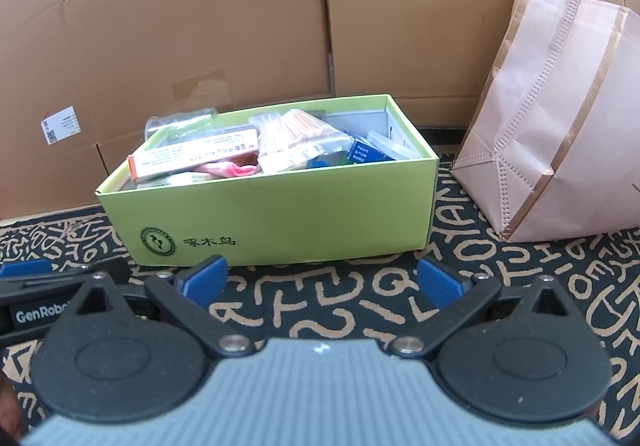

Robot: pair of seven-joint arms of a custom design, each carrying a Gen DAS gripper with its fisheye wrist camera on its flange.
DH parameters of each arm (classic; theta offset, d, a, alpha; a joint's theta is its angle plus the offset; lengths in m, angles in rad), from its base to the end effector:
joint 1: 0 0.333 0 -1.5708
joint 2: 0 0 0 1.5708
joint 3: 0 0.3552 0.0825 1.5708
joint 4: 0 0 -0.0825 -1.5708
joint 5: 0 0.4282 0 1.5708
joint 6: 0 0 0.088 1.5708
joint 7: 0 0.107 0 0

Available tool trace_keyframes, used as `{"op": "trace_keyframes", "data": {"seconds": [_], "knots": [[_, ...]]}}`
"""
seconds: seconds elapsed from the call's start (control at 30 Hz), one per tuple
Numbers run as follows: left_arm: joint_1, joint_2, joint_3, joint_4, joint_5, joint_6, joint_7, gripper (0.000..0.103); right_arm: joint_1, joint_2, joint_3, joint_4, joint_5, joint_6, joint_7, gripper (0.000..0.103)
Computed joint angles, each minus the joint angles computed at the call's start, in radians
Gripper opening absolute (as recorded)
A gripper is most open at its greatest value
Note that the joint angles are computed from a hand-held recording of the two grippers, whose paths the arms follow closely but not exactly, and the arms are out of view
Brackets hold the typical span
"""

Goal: Organize objects

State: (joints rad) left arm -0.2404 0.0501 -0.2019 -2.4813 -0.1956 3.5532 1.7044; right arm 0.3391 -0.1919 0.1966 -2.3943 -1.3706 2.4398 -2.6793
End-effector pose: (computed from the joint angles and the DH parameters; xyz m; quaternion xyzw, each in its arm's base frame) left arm 0.5062 -0.2123 0.3982 -0.5017 0.7151 -0.4011 0.2758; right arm 0.4468 0.2650 0.4272 -0.4603 0.7446 -0.3795 0.2995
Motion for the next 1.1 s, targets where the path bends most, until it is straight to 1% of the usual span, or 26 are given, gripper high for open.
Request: {"op": "trace_keyframes", "data": {"seconds": [0.1,0.17,0.3,0.37,0.63,0.8,1.0,1.1], "knots": [[-0.005,0.004,0.001,0.004,-0.022,0.001,0.019,0.090,-0.001,-0.001,-0.001,-0.004,0.008,-0.006,0.001,0.103],[-0.014,0.007,0.003,0.009,-0.059,-0.001,0.048,0.090,-0.002,-0.003,-0.001,-0.006,0.013,-0.010,0.002,0.103],[-0.019,0.009,0.004,0.016,-0.078,-0.009,0.061,0.090,-0.001,-0.002,0.001,-0.006,0.023,-0.022,-0.008,0.103],[-0.032,0.011,0.006,0.021,-0.122,-0.009,0.096,0.090,-0.002,0.000,-0.002,-0.006,0.026,-0.014,-0.009,0.103],[-0.027,0.009,0.002,0.018,-0.094,-0.015,0.091,0.090,0.000,0.002,0.000,-0.002,0.018,-0.010,-0.018,0.103],[0.000,0.006,-0.001,0.017,0.001,-0.044,0.012,0.090,0.001,0.006,-0.001,0.000,0.018,-0.004,-0.028,0.103],[-0.023,0.015,0.007,0.018,-0.055,-0.024,0.068,0.091,-0.002,0.008,-0.005,-0.002,0.017,0.008,-0.031,0.103],[-0.046,0.022,0.011,0.020,-0.121,0.001,0.133,0.093,-0.002,0.010,-0.006,-0.002,0.019,0.010,-0.038,0.103]]}}
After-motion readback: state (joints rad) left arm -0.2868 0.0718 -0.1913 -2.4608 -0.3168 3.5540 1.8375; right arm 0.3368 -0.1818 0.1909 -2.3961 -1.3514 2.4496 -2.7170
